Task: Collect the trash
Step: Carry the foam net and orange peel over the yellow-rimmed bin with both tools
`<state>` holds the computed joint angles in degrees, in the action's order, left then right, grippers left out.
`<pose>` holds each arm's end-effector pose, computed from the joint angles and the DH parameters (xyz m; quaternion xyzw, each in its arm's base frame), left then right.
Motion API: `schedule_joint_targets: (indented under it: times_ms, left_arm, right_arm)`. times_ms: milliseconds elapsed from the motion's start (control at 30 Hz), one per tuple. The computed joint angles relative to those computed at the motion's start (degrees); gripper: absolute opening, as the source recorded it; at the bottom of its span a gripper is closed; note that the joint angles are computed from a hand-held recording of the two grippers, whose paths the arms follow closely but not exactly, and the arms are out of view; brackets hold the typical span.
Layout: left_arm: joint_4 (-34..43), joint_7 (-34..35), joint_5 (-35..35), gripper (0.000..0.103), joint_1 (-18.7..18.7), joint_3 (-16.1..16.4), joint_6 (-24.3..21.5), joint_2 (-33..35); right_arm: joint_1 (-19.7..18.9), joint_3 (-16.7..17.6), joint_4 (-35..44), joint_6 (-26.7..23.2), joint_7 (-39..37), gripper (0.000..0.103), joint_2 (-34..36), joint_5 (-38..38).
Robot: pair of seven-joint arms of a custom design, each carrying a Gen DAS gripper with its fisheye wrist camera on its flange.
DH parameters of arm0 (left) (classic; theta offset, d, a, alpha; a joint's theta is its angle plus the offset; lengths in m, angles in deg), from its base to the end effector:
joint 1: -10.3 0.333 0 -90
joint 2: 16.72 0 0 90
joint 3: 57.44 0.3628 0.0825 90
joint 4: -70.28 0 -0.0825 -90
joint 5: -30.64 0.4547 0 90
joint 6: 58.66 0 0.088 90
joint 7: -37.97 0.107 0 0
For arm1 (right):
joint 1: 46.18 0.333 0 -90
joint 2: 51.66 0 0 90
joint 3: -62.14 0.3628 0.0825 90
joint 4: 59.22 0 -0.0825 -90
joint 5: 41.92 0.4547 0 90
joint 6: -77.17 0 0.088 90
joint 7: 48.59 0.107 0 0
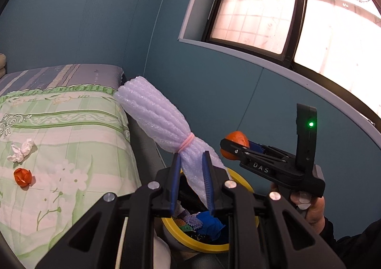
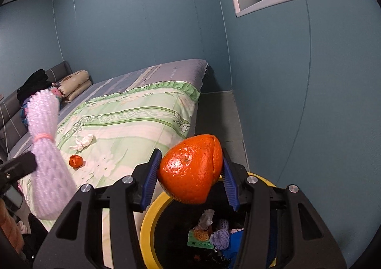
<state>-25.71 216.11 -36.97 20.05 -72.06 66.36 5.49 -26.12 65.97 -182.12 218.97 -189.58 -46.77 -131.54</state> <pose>0.7598 -0.0759 0.4315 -0.2773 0.8104 -0.5159 0.0147 0.5773 0.2584 0.3893 -0.3990 0.7648 -0.3791 0.3349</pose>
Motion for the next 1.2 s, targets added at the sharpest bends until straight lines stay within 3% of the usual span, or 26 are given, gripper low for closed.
schedule_joint_targets:
  times_ms: [633,867,1200]
  left_arm:
    - [2.24,-6.14,10.65,0.017,-2.83,-1.68,0.52,5.87]
    - [4.93,-11.77,17.21,0.018,-3.83,-2.15,1.29,9.70]
    - [4.01,-12.71,21.31,0.018,-3.26,-3.76,1.74,10.82]
  right_arm:
    - [-1.58,-0.57,-3.23,1.42,-0.33,0.047,-0.57,4.20]
    - [-2.42,-1.35,-3.78,3.93,0.72,0.047,0.06,5.82]
    - [-3.30,-2.08,-4.31,8.06,1.73,0.049,0.70,6.04]
